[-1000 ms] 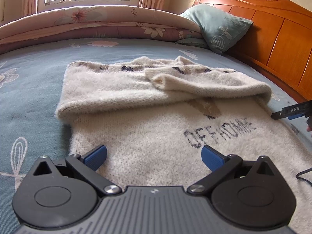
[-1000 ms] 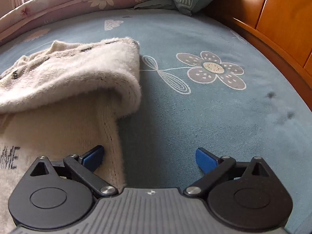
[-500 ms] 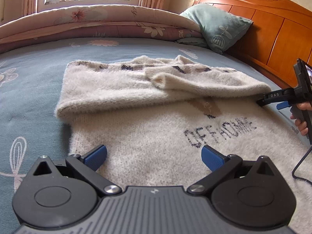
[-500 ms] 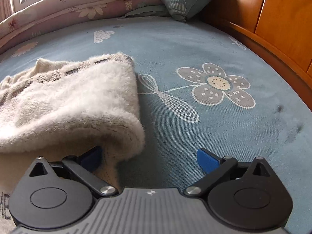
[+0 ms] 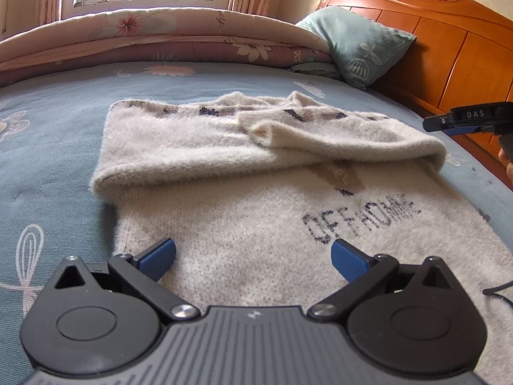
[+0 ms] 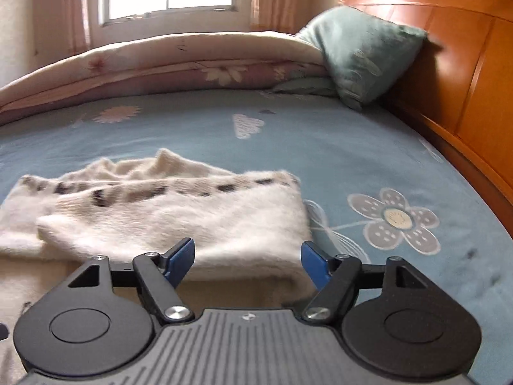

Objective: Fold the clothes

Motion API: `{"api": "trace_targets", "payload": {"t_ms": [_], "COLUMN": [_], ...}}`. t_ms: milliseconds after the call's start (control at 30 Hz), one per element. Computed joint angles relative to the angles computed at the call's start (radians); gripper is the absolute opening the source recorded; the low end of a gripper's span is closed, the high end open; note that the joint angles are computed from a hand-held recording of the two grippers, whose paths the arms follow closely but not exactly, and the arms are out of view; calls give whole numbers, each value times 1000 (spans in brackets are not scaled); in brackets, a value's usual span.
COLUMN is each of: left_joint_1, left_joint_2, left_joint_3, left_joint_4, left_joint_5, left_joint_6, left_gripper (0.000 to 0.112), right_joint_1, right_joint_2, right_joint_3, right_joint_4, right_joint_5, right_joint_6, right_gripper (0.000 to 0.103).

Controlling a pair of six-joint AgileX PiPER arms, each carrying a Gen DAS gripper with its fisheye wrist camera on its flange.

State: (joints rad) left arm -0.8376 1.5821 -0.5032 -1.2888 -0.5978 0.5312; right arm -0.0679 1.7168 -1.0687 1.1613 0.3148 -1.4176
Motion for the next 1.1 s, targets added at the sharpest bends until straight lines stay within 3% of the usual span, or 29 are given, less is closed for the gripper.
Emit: {"api": "trace_targets", "payload": {"t_ms": [133,267,367,467,567,667,800,933,1033,1100], "left_joint_1": [0,5,17,25,30,37,47,68,160,257], "left_joint_2": [0,-3,-9,-7,-1,-8,-37,-78,-104,-90], "left_joint_3": [1,6,16,16,9,23,63,59,-1,-72], "left_joint_4": [3,20,58,71,68,113,204,242,400,598], "left_joint_5": [0,4,12,19,25,24,2,-8,91,191], "left_joint_6": [-3,-22,-59,-64,-48,-101,-228,-324,-470,-670], "left_gripper": [102,102,102,102,102,102,102,101,100,91], "right_joint_1": [143,291,386,422,375,285,151,36,-21,-71], "right_joint_2": [-11,54,116,180,209,158,32,-15,12,52], "right_joint_3": [39,-19,-99,-211,-296,-251,-1,163,191,182], "right_joint_4": [170,148,32,-256,-420,-257,101,217,287,321], "right_joint_5": [-14,-34,-86,-122,-83,9,151,263,302,376], "right_joint_6": [-308,-324,-197,103,372,338,-29,-257,-348,-370], "right_gripper": [65,60,60,60,60,60,60,62,70,70]}}
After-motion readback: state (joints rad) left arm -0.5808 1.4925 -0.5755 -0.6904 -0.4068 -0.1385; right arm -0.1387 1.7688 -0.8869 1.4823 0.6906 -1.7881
